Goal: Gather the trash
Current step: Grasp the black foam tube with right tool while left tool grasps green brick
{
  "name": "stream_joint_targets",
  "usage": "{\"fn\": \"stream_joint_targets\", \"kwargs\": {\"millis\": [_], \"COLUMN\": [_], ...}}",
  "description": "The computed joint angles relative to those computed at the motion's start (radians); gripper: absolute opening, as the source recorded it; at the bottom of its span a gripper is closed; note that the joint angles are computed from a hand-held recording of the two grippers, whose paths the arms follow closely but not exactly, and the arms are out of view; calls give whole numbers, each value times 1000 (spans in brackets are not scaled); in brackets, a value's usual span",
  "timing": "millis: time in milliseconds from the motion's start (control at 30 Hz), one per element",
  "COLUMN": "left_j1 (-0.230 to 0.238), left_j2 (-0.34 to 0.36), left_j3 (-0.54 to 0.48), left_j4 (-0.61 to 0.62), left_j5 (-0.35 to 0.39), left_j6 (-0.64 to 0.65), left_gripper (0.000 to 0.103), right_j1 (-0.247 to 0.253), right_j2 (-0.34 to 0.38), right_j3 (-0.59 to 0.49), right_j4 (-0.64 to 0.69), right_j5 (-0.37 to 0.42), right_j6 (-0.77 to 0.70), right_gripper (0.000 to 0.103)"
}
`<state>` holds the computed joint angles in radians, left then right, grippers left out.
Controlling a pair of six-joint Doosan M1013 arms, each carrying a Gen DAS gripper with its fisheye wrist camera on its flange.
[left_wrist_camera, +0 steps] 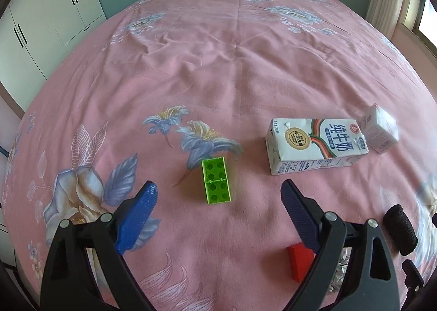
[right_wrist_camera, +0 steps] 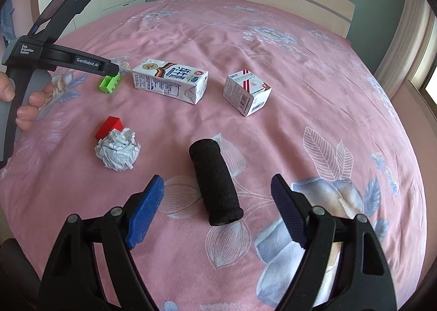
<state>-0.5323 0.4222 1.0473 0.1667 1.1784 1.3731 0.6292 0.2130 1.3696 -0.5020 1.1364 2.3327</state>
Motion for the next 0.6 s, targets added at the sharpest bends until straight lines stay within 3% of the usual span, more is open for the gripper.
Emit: {"fn": "stream_joint_targets", "kwargs": {"millis": [200, 233, 267, 333, 400, 500, 567, 600], "left_j1": [12, 14, 17, 19, 15, 11, 11, 12], "left_j2": [63, 70, 76, 82, 77, 71, 67, 63], "left_j3": [-44, -49, -54, -53, -43, -41, -40, -36], "left_j4": [-14, -21, -34, -50, -43, -59, -64, -68], "left_j5": [58, 65, 73, 74, 62, 56, 58, 59], "left_j6": [-40, -44, -44, -50, -58, -34, -27, -26], "left_gripper": [93, 91, 82, 78, 74, 49, 23, 23], "right_j1": [-57, -61, -63, -74, -86, -78, -70, -68], "right_j2": [33, 41, 47, 57, 63, 69, 67, 64], "right_j3": [-14, -20, -24, -31, -32, -34, -33, -29], "right_j4": [95, 95, 91, 132, 191, 190, 171, 169], "right_j5": [-23, -14, -5, 6, 15, 25, 27, 25], "right_j6": [-99, -115, -128, -178, -213, -225, -223, -219], "right_gripper": [80, 80, 78, 54, 42, 34, 33, 33]}}
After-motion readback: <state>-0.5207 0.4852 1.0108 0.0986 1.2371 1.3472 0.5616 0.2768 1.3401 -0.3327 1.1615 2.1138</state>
